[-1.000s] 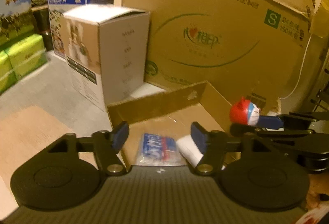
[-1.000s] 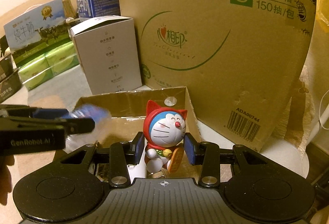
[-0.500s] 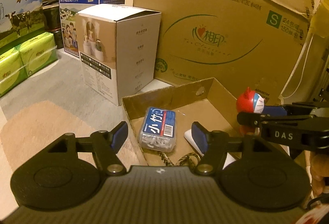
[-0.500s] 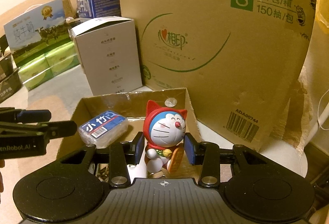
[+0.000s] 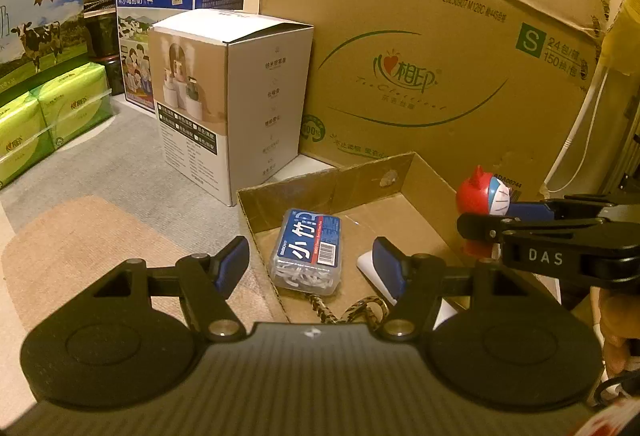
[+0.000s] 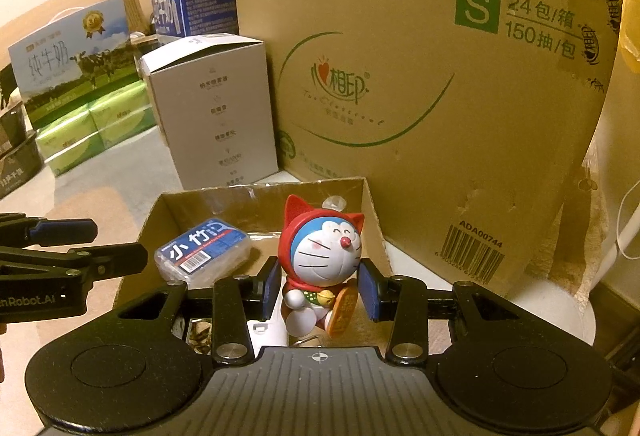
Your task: Organize rigid objects
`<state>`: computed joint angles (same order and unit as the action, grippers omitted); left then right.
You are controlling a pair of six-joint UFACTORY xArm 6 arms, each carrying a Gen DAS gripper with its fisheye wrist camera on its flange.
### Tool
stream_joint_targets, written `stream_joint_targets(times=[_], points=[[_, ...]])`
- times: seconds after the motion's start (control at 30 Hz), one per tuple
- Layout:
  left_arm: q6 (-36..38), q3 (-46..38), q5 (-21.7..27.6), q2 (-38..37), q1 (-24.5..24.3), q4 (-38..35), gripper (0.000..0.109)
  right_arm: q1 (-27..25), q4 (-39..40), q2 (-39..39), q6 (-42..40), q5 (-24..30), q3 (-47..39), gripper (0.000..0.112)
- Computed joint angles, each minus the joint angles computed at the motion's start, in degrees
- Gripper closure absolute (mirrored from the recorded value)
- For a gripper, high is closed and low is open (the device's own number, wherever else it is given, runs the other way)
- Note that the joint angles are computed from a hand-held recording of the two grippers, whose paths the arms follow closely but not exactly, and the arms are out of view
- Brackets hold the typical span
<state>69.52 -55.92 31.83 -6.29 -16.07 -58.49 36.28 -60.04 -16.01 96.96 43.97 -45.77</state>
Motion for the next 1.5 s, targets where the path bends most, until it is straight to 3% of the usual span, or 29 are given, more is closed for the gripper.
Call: stream_joint_targets(times=[0.23, 0.3, 0.37, 0.83, 1.07, 1.5], points=[[0.1, -0.2, -0.3, 0.4, 0.0, 0.0, 0.044, -1.6, -2.6, 0.3, 3.1, -1.8, 0.1, 0.07], [0.0, -0.2, -0.6, 0.4, 0.0, 0.2, 0.043, -2.3, -4.5, -0.1, 5.4, -3.1, 0.7, 0.064], [-0.1, 0.0, -1.2, 0.3, 0.1, 0.4, 0.036, -1.6, -6.7, -0.7, 7.9, -1.5, 1.0, 0.042], [-1.0, 3.5, -0.7, -4.1, 1.7, 1.1, 0.016, 3.3, -4.7, -4.9, 9.3, 4.6, 2.4, 0.041], [-0.1, 7.9, 2.6, -10.8, 4.4, 0.7, 0.006, 10.5, -0.9, -7.7, 10.9, 10.8, 3.3, 0.039], [-1.8, 18.5, 15.5, -27.0, 15.8, 5.2, 0.006, 29.6, 5.3, -8.2, 19.5, 26.6, 0.3, 0.022]])
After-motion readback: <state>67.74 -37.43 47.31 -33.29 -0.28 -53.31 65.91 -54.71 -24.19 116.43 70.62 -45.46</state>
